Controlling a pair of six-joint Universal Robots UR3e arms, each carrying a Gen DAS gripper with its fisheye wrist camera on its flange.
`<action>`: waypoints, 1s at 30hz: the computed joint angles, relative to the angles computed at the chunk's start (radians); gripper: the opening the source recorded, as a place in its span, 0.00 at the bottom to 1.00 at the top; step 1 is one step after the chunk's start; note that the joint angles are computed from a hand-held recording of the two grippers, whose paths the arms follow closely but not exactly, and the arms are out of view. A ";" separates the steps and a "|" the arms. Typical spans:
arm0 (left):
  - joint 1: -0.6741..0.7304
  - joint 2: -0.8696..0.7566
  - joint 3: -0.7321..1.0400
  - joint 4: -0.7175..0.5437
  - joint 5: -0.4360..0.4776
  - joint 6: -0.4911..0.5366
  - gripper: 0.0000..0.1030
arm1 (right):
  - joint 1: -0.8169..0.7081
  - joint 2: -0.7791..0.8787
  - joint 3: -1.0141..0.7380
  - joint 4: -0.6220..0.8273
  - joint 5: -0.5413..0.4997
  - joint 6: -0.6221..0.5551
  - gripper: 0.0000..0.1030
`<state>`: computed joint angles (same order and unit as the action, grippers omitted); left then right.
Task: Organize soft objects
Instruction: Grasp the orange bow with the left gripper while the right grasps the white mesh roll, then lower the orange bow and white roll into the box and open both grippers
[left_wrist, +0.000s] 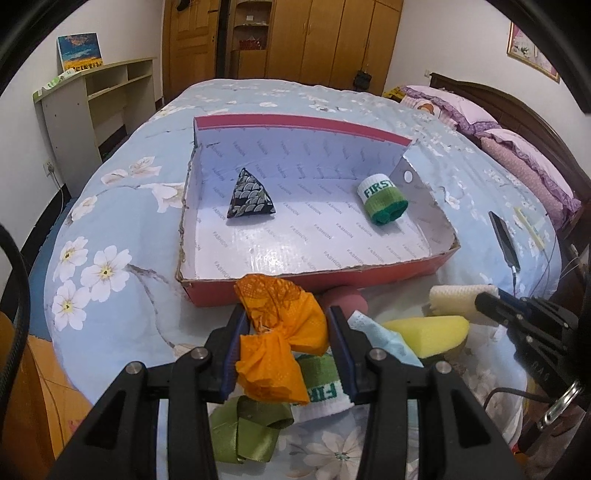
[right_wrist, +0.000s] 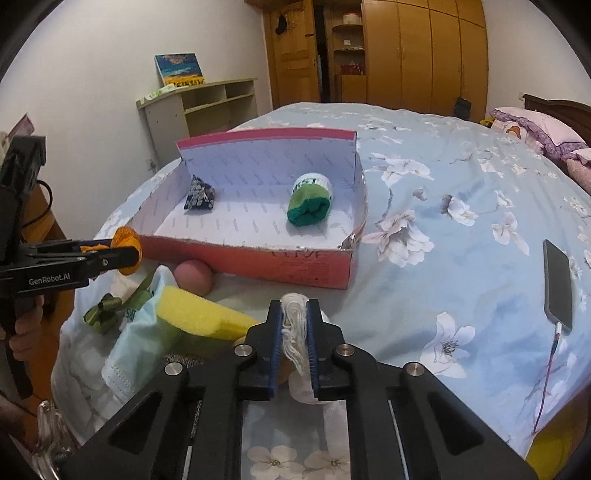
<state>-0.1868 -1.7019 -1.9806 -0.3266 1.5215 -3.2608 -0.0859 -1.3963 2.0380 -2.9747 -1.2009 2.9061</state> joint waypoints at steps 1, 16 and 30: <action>-0.001 0.001 0.001 0.000 0.002 -0.001 0.44 | -0.002 -0.006 0.002 -0.001 0.003 0.001 0.12; 0.002 -0.002 0.056 -0.009 0.022 0.012 0.44 | -0.021 -0.111 0.006 0.014 0.062 -0.021 0.12; 0.030 -0.093 0.169 -0.027 0.033 0.018 0.44 | 0.000 -0.055 -0.126 0.037 0.057 0.003 0.12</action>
